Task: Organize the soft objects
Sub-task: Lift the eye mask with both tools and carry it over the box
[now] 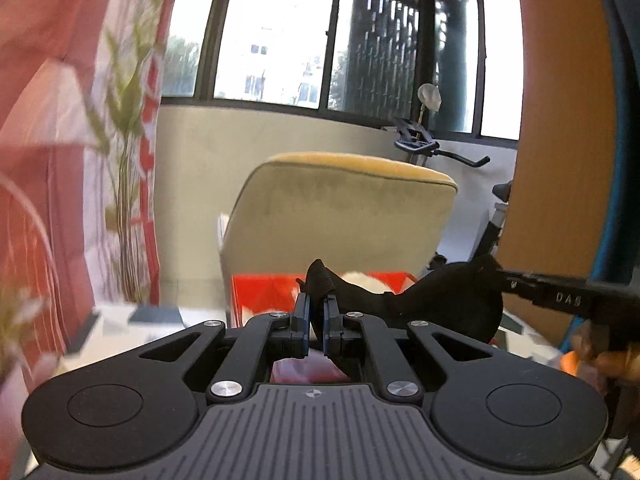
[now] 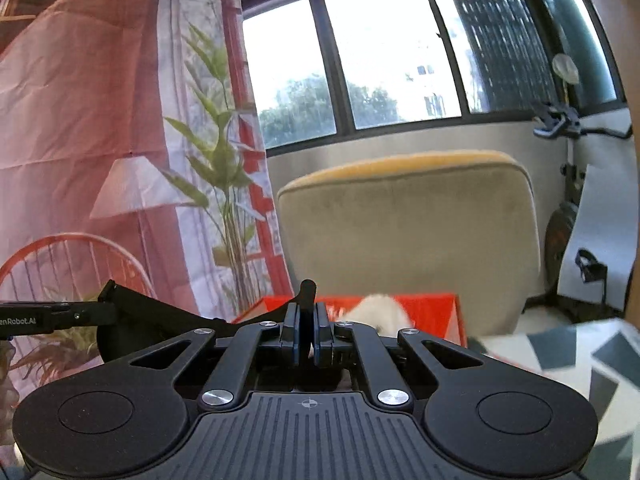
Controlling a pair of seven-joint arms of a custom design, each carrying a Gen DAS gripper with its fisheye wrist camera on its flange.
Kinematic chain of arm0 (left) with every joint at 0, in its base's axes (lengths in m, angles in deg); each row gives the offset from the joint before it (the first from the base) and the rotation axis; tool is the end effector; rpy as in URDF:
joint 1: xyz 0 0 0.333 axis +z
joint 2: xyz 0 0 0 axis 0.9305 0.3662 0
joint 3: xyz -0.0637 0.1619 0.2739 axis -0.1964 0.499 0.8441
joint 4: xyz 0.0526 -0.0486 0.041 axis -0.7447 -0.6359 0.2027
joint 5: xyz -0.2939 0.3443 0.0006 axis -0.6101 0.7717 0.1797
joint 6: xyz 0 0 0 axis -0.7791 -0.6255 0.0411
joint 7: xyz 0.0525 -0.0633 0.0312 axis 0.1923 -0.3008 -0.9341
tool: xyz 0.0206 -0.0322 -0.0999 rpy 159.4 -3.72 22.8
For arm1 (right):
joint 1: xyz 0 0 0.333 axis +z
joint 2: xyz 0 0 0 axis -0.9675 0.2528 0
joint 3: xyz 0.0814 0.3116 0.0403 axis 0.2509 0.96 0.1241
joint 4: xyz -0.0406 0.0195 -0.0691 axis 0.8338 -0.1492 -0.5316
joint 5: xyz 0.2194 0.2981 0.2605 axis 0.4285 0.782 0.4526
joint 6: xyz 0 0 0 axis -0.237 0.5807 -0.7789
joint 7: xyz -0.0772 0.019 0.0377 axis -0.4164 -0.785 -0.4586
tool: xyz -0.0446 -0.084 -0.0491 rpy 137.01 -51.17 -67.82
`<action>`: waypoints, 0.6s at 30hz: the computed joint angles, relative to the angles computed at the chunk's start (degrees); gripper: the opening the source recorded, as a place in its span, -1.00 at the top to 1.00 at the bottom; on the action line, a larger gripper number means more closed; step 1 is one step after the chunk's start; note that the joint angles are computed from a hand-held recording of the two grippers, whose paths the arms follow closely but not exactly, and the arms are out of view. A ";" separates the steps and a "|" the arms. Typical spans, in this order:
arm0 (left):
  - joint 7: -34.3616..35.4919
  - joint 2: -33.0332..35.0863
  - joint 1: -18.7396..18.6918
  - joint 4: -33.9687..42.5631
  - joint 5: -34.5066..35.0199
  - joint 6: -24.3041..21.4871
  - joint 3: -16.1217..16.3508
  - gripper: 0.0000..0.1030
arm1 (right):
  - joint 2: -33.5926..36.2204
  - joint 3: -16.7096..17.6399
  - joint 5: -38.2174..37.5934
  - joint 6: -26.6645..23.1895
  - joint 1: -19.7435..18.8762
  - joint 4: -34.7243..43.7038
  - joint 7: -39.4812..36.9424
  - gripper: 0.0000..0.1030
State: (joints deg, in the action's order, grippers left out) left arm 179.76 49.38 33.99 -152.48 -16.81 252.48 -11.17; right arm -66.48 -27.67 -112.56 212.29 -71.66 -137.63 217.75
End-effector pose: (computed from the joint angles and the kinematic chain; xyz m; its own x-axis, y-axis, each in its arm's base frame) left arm 0.6739 -0.2569 0.5142 -0.2681 -0.9615 0.0594 -0.3043 0.0261 -0.9522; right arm 0.6557 0.1582 0.4568 0.3405 -0.9002 -0.2714 -0.2853 0.1762 -0.9421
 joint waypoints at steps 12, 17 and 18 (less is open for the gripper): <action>-10.48 22.64 -10.78 28.74 2.26 -17.71 22.73 0.86 | 12.94 4.10 4.01 -13.50 -2.22 20.61 -8.86 0.89; -11.37 27.22 -4.06 38.13 5.29 -30.11 16.46 0.86 | 18.19 15.61 1.87 -22.54 -10.61 24.60 -12.02 0.89; -12.10 28.07 -3.54 39.37 6.30 -31.59 16.29 0.86 | 18.59 14.94 2.40 -23.24 -9.75 24.83 -13.11 0.89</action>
